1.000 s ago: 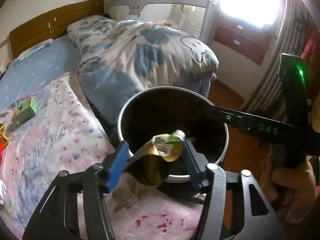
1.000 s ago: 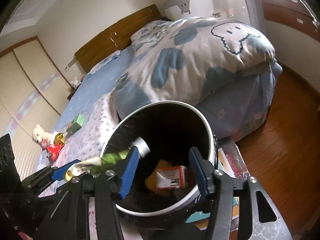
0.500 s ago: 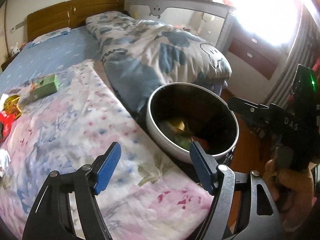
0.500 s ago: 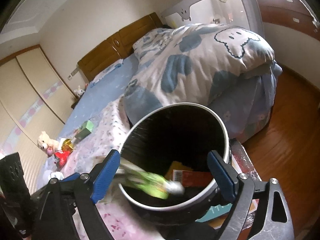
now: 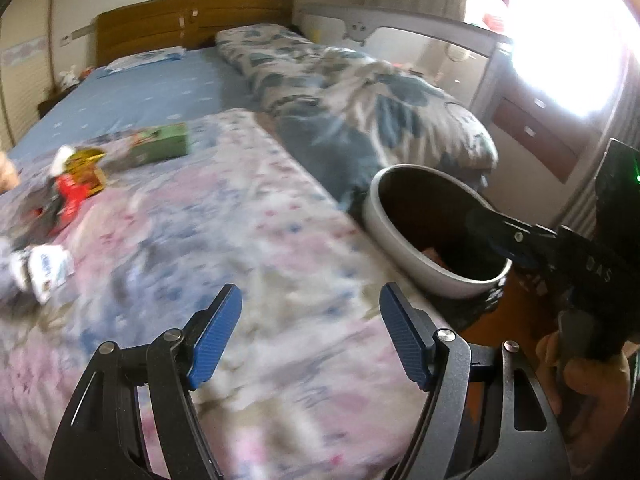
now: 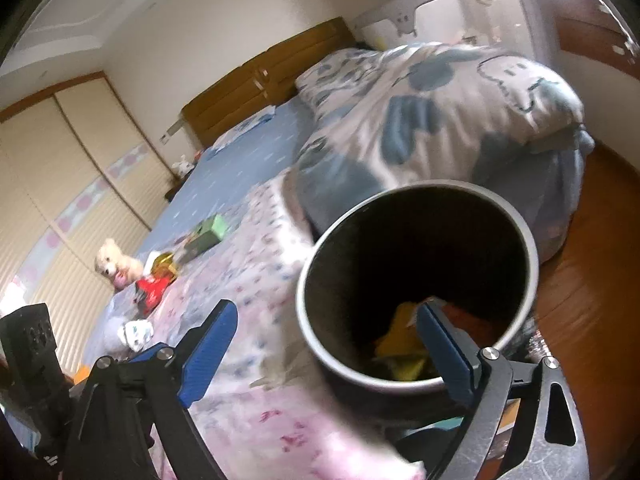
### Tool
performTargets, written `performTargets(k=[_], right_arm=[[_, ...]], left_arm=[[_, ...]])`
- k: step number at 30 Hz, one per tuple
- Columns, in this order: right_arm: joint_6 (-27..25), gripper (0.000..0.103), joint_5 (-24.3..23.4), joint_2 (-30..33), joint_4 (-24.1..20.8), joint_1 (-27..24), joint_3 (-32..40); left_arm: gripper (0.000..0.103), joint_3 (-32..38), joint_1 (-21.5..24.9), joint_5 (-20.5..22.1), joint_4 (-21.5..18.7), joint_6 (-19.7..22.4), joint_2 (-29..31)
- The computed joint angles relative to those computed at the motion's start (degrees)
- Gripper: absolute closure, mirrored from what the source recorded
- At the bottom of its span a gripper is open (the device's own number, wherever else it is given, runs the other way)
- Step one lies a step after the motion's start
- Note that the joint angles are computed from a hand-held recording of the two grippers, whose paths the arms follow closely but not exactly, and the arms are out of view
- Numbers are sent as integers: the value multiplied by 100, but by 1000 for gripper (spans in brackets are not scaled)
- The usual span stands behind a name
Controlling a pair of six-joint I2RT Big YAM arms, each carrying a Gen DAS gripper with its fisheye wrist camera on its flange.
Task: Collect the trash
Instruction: 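Move both open tools back over the trash on the bed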
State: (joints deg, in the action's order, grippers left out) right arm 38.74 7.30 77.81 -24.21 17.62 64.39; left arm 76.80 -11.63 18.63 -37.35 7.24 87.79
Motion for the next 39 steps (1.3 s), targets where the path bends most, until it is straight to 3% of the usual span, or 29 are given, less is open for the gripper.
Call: performTargets(k=[10, 25, 39], right_arm=[[-35, 11, -213, 599, 120, 613, 415], [-487, 11, -173, 1493, -134, 1338, 1411], [-547, 11, -599, 2572, -340, 1752, 2703]], left_arm=[[30, -345, 790, -201, 148, -31, -159], [30, -512, 1830, -439, 306, -114, -168], [30, 97, 2602, -530, 85, 83, 382]])
